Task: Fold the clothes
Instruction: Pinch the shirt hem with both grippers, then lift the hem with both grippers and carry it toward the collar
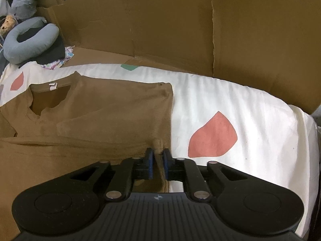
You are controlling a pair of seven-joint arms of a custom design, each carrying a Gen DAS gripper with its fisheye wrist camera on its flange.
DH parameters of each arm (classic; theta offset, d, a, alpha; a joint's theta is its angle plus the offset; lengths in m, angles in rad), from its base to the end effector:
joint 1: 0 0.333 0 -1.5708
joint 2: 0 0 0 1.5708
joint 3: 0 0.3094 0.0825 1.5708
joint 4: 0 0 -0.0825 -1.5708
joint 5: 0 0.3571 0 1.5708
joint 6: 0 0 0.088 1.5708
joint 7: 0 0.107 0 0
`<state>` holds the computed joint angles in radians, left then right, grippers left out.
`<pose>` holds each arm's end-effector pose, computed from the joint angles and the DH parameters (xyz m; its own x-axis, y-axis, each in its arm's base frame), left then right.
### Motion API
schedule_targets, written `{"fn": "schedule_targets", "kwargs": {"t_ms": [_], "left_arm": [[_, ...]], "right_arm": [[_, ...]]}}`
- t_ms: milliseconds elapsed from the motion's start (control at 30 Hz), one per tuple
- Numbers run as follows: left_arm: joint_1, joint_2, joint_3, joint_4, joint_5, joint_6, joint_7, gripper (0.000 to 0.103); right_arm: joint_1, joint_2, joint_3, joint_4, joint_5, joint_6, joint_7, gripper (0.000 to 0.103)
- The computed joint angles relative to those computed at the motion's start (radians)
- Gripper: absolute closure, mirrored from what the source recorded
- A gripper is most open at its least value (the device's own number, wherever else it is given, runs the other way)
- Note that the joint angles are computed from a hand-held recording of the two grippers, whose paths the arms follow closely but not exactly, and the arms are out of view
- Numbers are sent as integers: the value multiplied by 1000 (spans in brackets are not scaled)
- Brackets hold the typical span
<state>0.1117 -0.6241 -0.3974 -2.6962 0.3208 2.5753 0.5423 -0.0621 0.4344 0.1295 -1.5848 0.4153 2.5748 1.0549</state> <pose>0.3563 -0.1147 0.4623 0.4869 -0.8723 0.0451 -0.6946 -0.4180 -0.5855 0.6925 0.0251 0.4544 0.3046 -0.9422 -0.1394 -0.7883 -0.1673 -0.5921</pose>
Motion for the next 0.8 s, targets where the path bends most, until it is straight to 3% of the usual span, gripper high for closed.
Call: {"fn": "schedule_targets", "kwargs": {"t_ms": [167,233,300,400,800], "left_arm": [[-4,-5,9,-14,-9,26,-1,69],[-4,-9,13,-21,-21,39,-3,79],[-9,-10,17,-21,-37,34,3,85],[0,-29,5,-28,-31,37,2,93],[50,-143,-32,-66,-59,64,-80,97]], "right_arm": [[0,9,4,5,0,-7,-12,89],[-5,12,10,8,10,-7,-21,91],[-22,9,26,7,44,-10,-50,100],[-35,-3,39,-3,91,-5,-100,100],[-24,-49,15,-42,173,69,-113,101]]}}
